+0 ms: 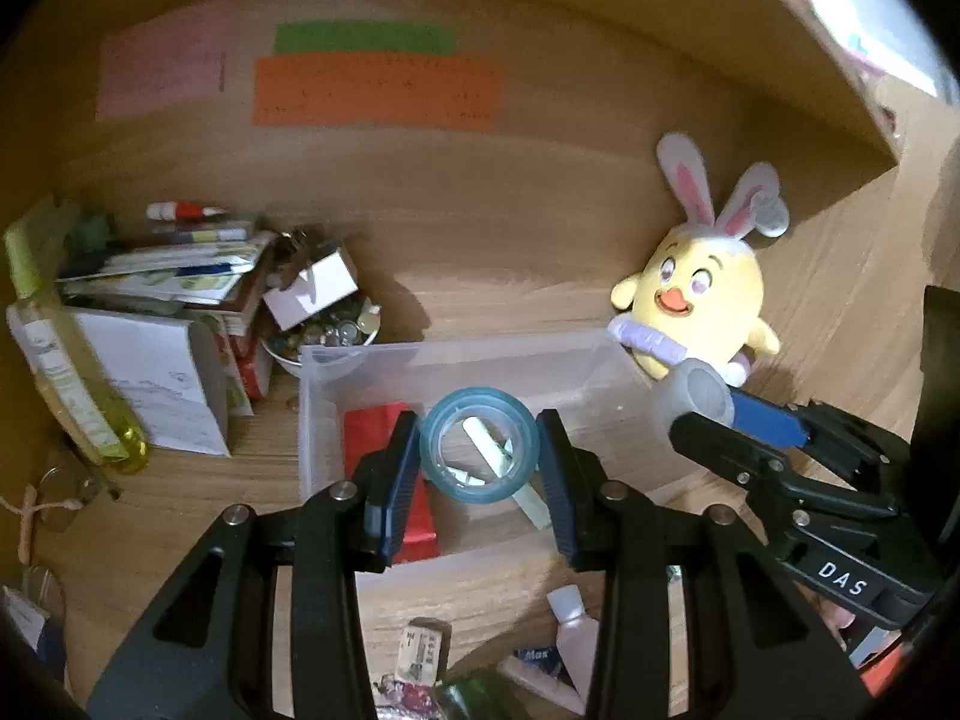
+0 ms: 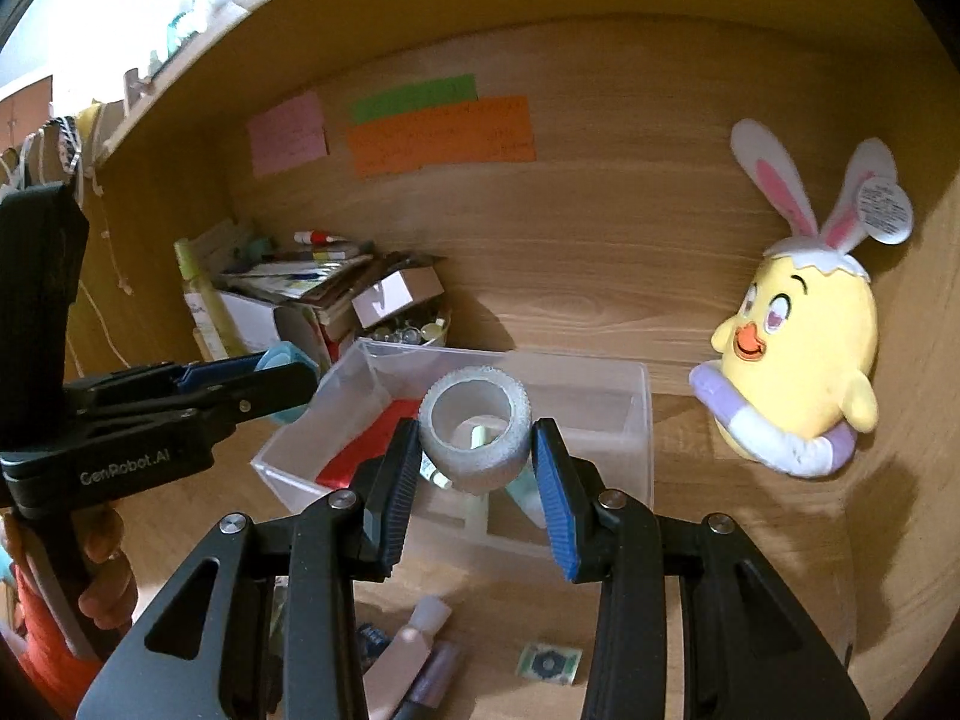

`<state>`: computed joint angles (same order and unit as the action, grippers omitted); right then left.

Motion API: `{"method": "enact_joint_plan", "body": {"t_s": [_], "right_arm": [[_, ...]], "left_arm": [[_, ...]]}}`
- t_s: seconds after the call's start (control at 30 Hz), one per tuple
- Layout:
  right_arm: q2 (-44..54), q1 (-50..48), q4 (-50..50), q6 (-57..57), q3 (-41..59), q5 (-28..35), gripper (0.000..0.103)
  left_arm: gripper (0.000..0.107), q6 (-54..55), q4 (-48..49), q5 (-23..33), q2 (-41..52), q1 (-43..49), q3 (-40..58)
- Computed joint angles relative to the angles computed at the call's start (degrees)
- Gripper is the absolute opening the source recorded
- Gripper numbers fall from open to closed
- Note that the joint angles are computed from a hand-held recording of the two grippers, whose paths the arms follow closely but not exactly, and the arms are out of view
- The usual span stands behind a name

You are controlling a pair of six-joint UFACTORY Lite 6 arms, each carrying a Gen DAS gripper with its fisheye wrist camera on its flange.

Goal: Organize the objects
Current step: 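Lower both tape rolls into the bin and open both tools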

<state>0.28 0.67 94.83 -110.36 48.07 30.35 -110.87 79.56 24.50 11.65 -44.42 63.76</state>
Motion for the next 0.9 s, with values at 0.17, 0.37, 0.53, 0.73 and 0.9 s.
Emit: {"method": "enact_joint_plan", "body": {"t_s": [0.17,0.37,0.53,0.73,0.9], "right_arm": [[8.71,2.65,-3.78,4.11,7.85,-4.61,0.035],[20.10,3.78,-15.55,14.86,17.44,-7.62,0.035],[29.46,3.76,-28.85,28.79,26.12,-5.38,0.035],[34.07,4.55,-37.27,37.47,31.76,-4.77,0.035],[35.05,6.63,-43.80,41.97,33.55,-6.23,0.035]], "left_arm": [[0.039,14.54,-13.33,-5.62,8.02,4.54,7.20],[0.039,43.12,-40.76,-10.18,17.68,9.43,14.59],[0.039,63.32,-60.76,-10.61,23.60,11.86,19.14],[0.039,71.39,-69.01,-10.03,27.48,12.75,22.65],[0.042,67.69,-66.06,-9.63,27.59,12.57,23.11]]}}
